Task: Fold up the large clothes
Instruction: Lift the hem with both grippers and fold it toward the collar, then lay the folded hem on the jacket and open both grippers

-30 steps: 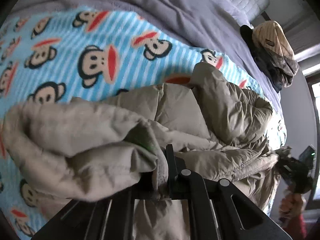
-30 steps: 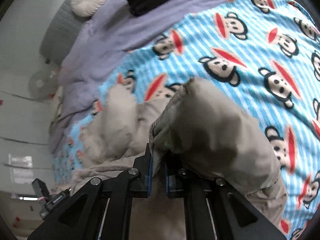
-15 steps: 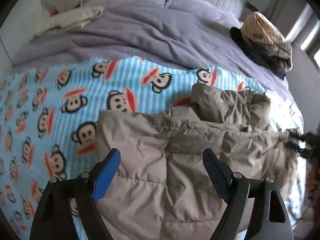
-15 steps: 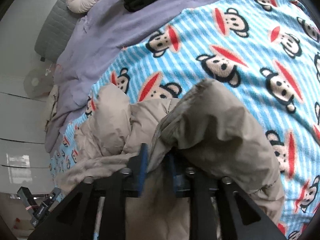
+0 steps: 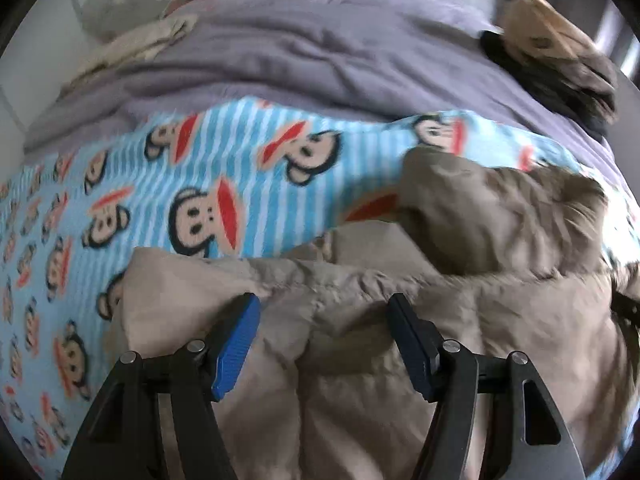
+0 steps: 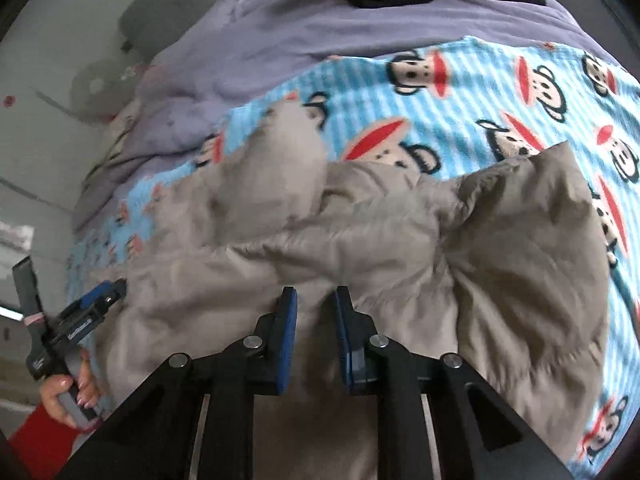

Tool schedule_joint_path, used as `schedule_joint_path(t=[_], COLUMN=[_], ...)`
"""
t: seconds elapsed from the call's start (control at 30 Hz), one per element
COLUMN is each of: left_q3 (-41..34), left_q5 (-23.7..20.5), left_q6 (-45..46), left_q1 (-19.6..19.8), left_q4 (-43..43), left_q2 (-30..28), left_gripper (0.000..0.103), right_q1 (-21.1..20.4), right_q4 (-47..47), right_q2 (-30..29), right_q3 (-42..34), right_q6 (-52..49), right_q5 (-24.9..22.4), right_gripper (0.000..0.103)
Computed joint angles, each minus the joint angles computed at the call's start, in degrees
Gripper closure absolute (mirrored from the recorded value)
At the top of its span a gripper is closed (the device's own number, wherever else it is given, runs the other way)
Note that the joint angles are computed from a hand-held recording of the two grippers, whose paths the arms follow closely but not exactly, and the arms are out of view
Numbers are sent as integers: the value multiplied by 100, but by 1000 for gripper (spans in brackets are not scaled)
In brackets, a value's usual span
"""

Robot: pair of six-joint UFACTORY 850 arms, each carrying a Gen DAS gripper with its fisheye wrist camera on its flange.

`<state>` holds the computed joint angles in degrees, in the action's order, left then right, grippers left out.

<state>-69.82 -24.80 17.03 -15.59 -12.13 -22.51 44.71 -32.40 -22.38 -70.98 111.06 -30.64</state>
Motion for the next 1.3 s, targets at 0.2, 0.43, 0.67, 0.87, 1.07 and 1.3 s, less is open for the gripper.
schedule_joint_path(t=[0.2, 0.43, 0.67, 0.87, 1.07, 1.3], left_q3=[-209, -450, -264, -596, -780, 260], left_q5=[226, -74, 7, 48, -365, -267], left_q6=[-676, -377, -1229, -2265, -2297, -930], left_q1=[-117, 47, 526, 373, 507, 729], left_q4=[632, 421, 1578, 2274, 2144, 1406], left_q2=[-419, -312, -308, -919, -796, 528], left_gripper=[34, 34, 34, 30, 25, 25], right_q1=[-329, -401, -273, -609, -701, -20], right_q4=[-440, 211, 184, 566, 979, 265], right_q2=[-51, -19, 644, 424, 292, 840], right_q3=[458, 156, 775, 1149, 768, 731], right_q6=[751, -334, -477, -297, -848, 405], right_q5=[644, 45, -1208, -366, -875, -1431], right_gripper=[103, 103, 103, 103, 103, 95])
